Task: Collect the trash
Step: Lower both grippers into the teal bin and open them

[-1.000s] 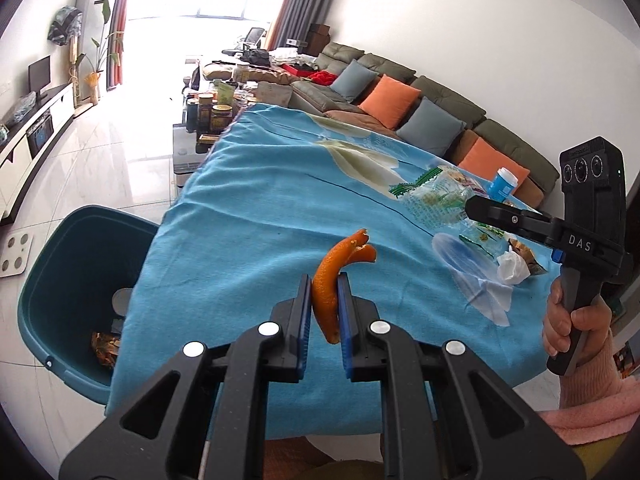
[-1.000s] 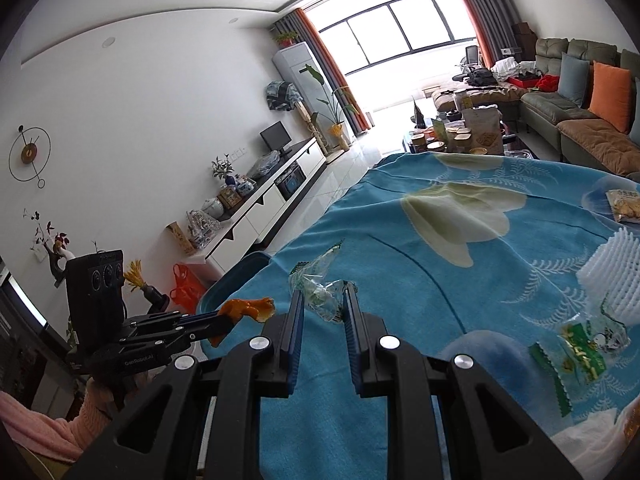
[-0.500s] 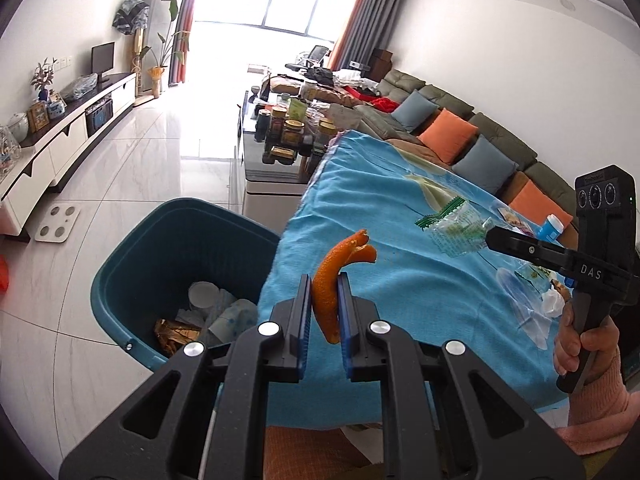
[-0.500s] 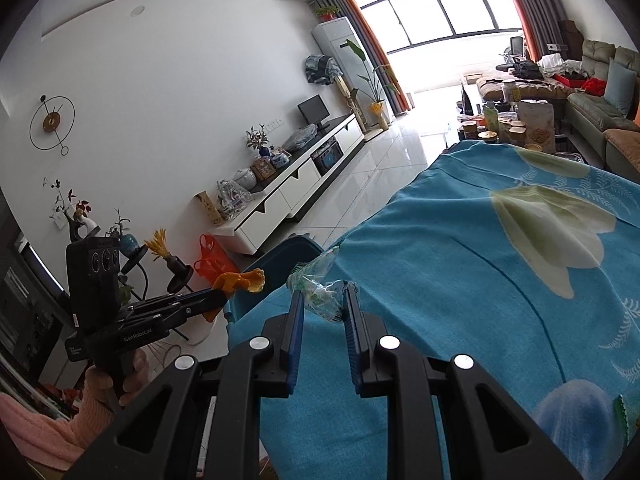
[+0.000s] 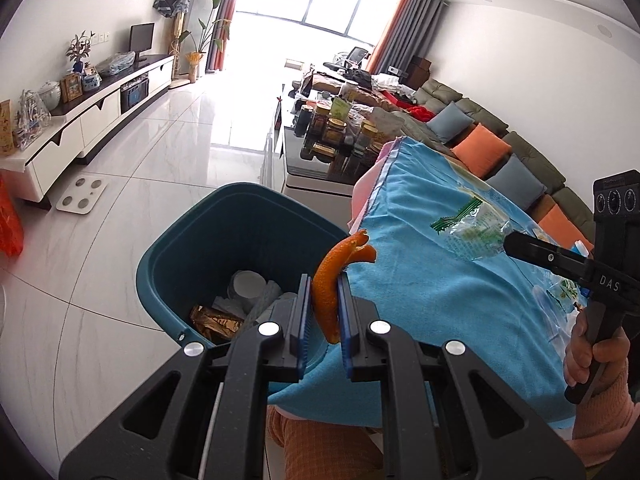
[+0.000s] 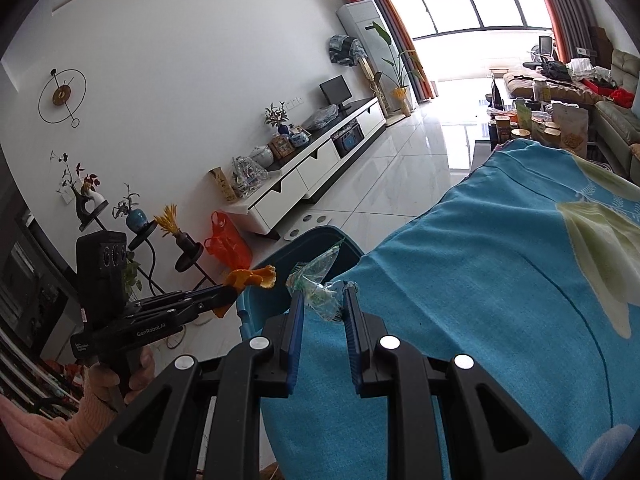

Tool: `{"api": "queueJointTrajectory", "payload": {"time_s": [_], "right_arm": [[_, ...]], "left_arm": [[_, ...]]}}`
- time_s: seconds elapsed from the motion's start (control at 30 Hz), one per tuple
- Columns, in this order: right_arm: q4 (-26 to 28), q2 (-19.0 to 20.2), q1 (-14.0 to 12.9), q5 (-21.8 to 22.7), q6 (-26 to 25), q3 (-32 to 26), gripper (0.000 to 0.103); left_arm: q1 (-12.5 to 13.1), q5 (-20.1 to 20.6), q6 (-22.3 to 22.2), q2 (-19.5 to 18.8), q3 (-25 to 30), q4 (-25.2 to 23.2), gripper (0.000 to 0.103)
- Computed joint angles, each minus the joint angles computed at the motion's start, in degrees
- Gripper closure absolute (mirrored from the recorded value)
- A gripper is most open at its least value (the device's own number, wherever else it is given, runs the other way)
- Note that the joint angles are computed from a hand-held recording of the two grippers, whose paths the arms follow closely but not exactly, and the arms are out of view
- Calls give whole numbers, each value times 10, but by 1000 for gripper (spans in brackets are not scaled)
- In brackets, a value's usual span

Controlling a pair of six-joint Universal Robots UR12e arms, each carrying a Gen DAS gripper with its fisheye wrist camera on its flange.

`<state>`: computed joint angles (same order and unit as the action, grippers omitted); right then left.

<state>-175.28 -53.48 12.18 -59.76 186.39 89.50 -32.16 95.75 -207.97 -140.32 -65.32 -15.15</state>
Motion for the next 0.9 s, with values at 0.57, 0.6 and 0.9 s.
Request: {"api": "queueJointTrajectory", "payload": {"time_s": [0.57,0.6,0.9], "right_arm": [[62,30,20,-8,-23,-59,84],[65,32,21,-10,-24,-62,84],[104,48,31,-20,-36,-90,83]], "left_arm": [[10,11,-32,-1,-8,-24,90],[11,11,-34,-1,-7,-28,90],[13,13,-48,-14,13,-56,90]]}}
